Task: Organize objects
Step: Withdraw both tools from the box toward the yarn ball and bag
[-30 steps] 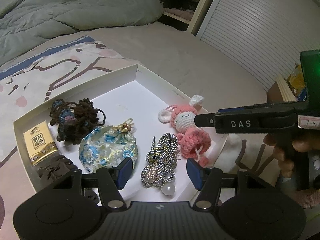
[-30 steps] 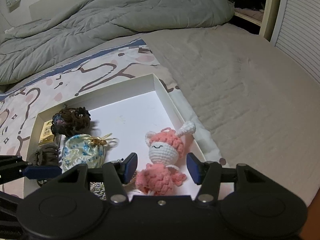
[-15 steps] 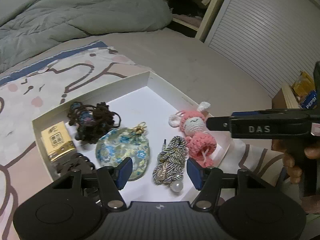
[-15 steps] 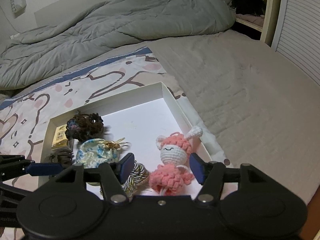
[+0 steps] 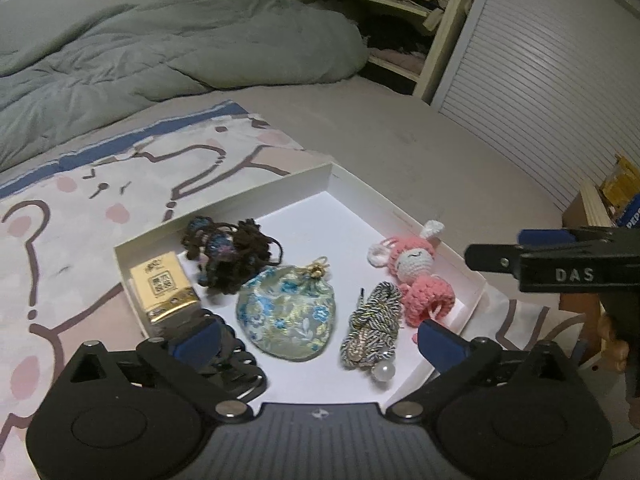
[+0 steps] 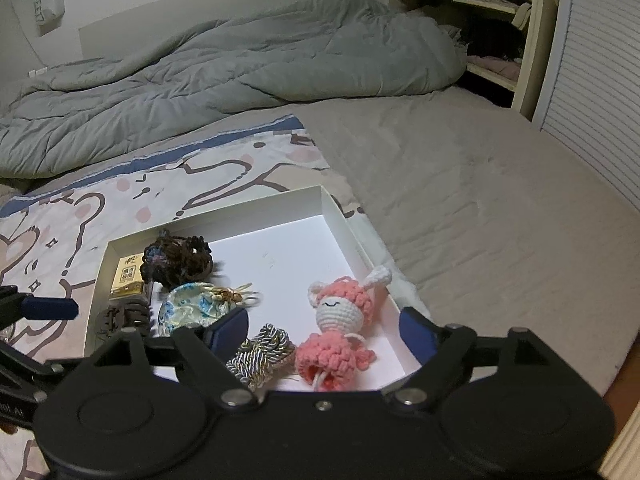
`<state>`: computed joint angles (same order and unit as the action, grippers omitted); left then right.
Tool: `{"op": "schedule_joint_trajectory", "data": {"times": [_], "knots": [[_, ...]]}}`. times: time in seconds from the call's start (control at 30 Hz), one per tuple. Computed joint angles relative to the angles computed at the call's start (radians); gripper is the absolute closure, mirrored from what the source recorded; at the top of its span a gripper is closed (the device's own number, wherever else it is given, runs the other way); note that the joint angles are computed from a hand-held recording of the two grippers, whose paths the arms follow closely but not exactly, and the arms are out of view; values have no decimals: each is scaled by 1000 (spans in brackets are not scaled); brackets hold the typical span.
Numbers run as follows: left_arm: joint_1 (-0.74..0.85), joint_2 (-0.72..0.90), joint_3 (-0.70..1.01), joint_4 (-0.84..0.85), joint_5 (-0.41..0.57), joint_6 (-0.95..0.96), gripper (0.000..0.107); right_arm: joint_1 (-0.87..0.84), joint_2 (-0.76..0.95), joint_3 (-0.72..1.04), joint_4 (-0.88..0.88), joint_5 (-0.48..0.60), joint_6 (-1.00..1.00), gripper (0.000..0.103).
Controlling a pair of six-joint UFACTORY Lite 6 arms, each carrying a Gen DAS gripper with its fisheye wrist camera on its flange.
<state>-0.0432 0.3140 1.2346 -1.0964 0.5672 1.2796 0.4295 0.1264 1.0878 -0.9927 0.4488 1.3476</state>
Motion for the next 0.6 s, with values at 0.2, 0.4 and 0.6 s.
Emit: {"op": "schedule_joint_trajectory", "data": {"times": [0.2, 0.4, 0.6], "knots": [[35, -32, -13, 13, 2, -18, 4, 27, -38, -43, -81, 11, 81, 1], [87, -57, -19, 14, 9, -24, 4, 56, -45, -50, -105, 30, 120, 0], [169, -57, 3, 27, 37, -39, 4, 93, -7, 3, -101, 45, 140, 0]]}}
